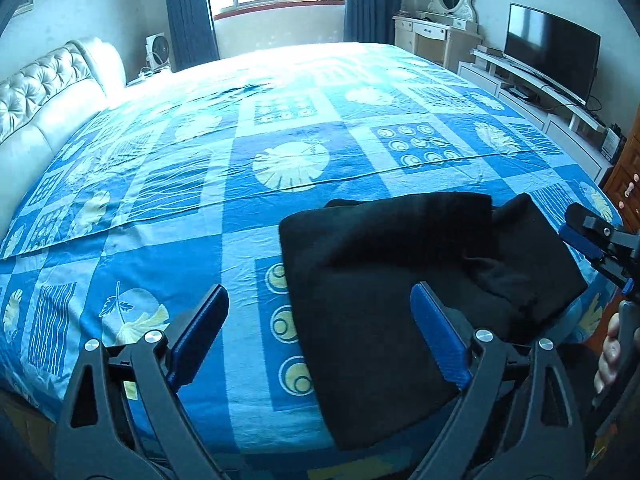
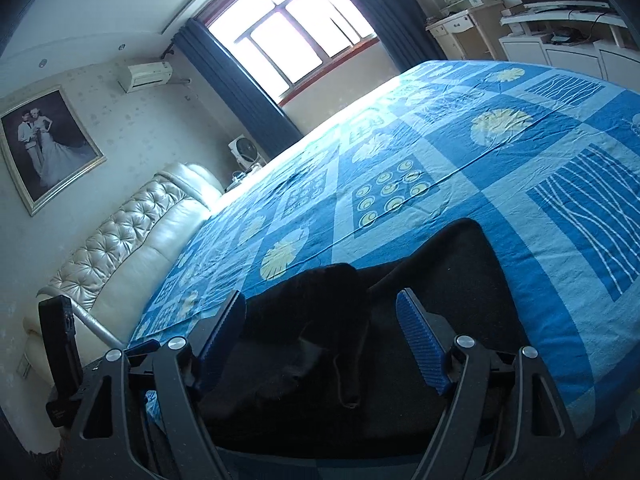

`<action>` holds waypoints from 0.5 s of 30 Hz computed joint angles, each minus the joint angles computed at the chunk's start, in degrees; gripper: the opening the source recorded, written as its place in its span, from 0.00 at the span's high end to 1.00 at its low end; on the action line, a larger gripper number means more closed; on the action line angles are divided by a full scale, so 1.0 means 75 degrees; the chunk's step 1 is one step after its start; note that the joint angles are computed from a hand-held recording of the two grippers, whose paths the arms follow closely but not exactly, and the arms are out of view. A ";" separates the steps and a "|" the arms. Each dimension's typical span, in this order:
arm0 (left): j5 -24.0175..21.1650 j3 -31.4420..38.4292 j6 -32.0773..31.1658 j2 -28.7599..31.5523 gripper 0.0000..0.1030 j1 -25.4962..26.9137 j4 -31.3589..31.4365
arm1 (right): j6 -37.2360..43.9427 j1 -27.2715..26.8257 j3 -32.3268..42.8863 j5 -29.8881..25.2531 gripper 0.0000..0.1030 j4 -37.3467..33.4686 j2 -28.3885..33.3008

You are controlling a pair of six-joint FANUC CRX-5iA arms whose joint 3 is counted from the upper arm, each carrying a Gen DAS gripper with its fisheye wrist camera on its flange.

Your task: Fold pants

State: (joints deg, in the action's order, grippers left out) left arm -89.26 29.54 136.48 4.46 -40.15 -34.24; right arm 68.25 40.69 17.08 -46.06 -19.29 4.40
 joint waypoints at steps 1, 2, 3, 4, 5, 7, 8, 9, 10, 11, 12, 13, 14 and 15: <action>-0.0051 -0.0181 0.0108 -0.0121 0.10 0.0134 0.0068 | 0.0127 -0.0101 0.0396 -0.0485 0.26 -0.0262 0.0267; -0.0089 -0.0352 0.0211 -0.0240 0.10 0.0278 0.0184 | 0.0170 -0.0195 0.0681 -0.0836 0.26 -0.0519 0.0478; -0.0064 -0.0538 0.0314 -0.0365 0.10 0.0415 0.0329 | 0.0163 -0.0316 0.0935 -0.1188 0.26 -0.0866 0.0689; -0.0047 -0.0691 0.0402 -0.0471 0.10 0.0523 0.0436 | 0.0134 -0.0472 0.1221 -0.1549 0.25 -0.1283 0.0915; -0.0043 -0.0809 0.0475 -0.0558 0.10 0.0579 0.0474 | 0.0094 -0.0602 0.1458 -0.1910 0.25 -0.1689 0.1124; -0.0057 -0.0979 0.0521 -0.0685 0.10 0.0579 0.0431 | -0.0206 -0.0521 0.1831 -0.2431 0.25 -0.1602 0.1474; -0.0069 -0.1022 0.0508 -0.0713 0.10 0.0568 0.0401 | -0.0208 -0.0451 0.1999 -0.2643 0.25 -0.1508 0.1621; -0.0071 -0.1067 0.0496 -0.0741 0.10 0.0555 0.0383 | -0.0175 -0.0397 0.2123 -0.2794 0.24 -0.1476 0.1727; -0.0069 -0.1100 0.0491 -0.0757 0.10 0.0555 0.0385 | -0.0145 -0.0327 0.2176 -0.2856 0.24 -0.1437 0.1774; -0.0031 -0.1151 0.0490 -0.0786 0.10 0.0571 0.0419 | -0.0084 -0.0271 0.2268 -0.2961 0.24 -0.1436 0.1833; 0.0027 -0.1209 0.0498 -0.0821 0.10 0.0600 0.0467 | -0.0044 -0.0205 0.2383 -0.3093 0.24 -0.1368 0.1901; 0.0061 -0.1251 0.0486 -0.0842 0.10 0.0640 0.0527 | -0.0063 -0.0103 0.2475 -0.3180 0.24 -0.1140 0.1951; 0.0103 -0.1289 0.0422 -0.0860 0.10 0.0690 0.0608 | -0.0064 -0.0025 0.2549 -0.3240 0.24 -0.0916 0.1984; 0.0121 -0.1299 0.0390 -0.0860 0.10 0.0703 0.0627 | -0.0067 0.0038 0.2592 -0.3255 0.24 -0.0668 0.1999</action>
